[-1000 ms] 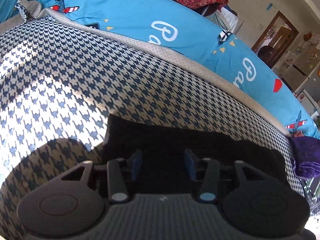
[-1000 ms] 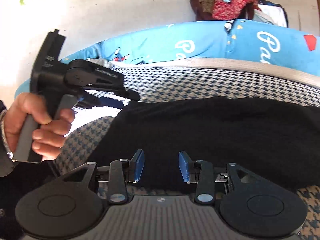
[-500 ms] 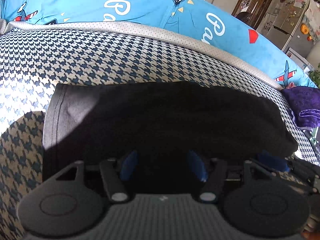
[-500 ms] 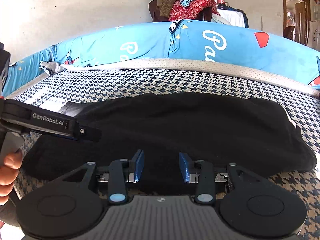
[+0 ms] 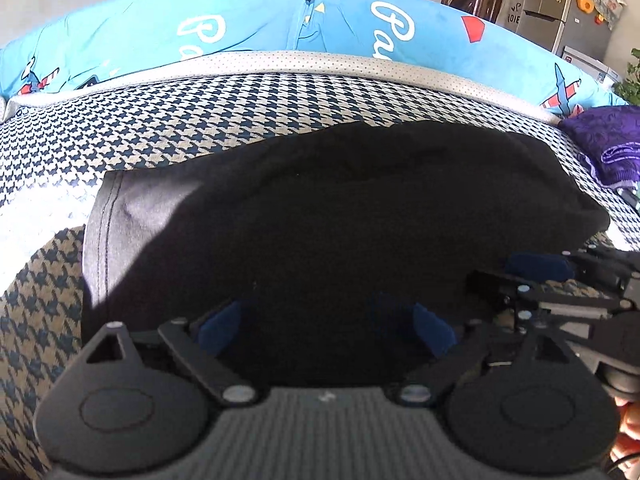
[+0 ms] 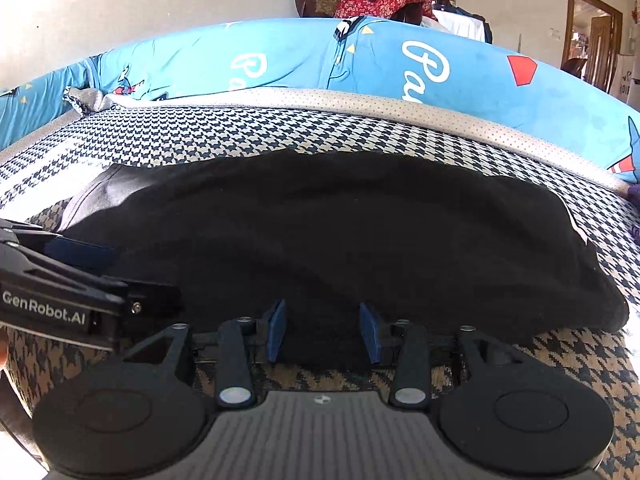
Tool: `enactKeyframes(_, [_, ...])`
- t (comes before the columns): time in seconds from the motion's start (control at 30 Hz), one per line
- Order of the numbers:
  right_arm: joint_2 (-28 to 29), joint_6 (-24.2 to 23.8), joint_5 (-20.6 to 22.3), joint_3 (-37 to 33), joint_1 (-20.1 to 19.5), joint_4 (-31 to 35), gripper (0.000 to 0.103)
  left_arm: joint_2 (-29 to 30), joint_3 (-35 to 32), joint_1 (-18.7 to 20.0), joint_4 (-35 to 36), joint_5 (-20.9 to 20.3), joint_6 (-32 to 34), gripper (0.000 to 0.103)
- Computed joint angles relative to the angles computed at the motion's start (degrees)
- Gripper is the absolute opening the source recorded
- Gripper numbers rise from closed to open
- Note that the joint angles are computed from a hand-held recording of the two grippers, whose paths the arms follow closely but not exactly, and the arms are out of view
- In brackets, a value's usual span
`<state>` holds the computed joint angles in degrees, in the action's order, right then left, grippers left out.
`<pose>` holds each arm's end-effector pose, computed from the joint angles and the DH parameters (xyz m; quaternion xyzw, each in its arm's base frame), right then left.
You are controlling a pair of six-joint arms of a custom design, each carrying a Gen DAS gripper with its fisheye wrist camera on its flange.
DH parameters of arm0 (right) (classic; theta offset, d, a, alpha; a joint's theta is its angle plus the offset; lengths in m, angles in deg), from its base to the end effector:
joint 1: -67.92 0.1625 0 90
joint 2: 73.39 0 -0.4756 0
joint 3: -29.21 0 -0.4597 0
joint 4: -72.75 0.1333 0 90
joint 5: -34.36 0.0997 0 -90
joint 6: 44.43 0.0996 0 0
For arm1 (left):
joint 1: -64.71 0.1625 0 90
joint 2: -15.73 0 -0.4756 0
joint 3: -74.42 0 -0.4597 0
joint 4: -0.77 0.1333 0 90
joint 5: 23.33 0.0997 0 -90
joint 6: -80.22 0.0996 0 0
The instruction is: Fold clothes
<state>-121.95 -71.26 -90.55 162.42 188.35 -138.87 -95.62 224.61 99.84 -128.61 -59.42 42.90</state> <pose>0.3121 -0.3808 0.0560 0.3500 -0.8397 0.3112 0.2748 -0.1102 -0.3389 0.2594 0.1339 0.8812 -0.3295 0.3113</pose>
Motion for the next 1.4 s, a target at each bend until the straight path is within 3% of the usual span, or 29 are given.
enactKeyframes(0.4, [-0.31,-0.92,-1.14,0.96,0.5,-0.41,0.044,-2.63,0.78,-1.93,4.25,-0.4,-3.21,0.102])
enactKeyframes(1.4, [0.45,2.36,-2.57,1.92,0.98,-3.27,0.053,-4.22,0.35,-5.06,15.47,0.4,-10.95,0.103])
